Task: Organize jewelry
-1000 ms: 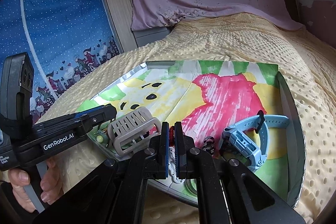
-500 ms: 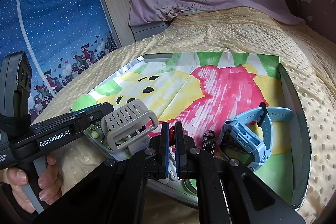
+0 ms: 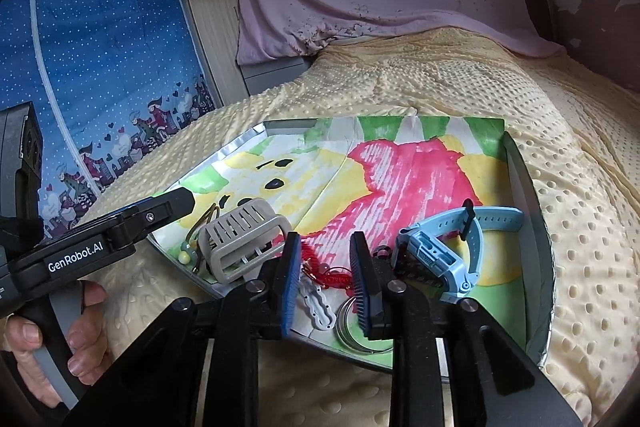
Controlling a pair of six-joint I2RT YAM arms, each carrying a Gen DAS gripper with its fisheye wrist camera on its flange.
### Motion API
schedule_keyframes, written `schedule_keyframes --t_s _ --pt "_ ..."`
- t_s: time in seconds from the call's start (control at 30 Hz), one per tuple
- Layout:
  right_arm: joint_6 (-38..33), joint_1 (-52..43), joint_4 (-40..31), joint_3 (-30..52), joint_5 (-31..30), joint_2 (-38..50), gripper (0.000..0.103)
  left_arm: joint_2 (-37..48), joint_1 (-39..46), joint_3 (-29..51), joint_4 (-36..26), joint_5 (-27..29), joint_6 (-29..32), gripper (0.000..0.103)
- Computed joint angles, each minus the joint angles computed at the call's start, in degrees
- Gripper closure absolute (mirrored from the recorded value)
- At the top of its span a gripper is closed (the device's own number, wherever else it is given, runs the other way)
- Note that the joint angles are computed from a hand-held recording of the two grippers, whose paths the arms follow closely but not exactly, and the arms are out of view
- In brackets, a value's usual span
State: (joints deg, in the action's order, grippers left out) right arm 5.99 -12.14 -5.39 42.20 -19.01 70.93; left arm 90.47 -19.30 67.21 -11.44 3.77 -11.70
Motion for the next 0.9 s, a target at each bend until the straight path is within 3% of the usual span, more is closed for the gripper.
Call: schedule_keyframes --t_s 0.13,0.4,0.73,0.9 --pt "0.4 -1.9 -0.1 -2.8 -0.7 -6.1 0.063 -5.2 -0.6 -4.3 1.8 -1.8 0.4 0.014" --pt "1.2 -6.0 -5.0 -7.0 -1.4 -21.9 0.033 -17.8 -1.5 -11.9 1.4 -4.3 1.3 0.001" --pt "0.4 -11.6 -20.3 -6.1 -6.4 -40.0 0.012 -34.7 -2.6 -18.2 -5.2 -7.0 2.7 0.0" --pt "-0.5 -15.1 -29.7 -4.2 -10.4 -48.3 0.01 -43.1 -2.1 -19.9 -10.7 -7.6 2.7 0.0"
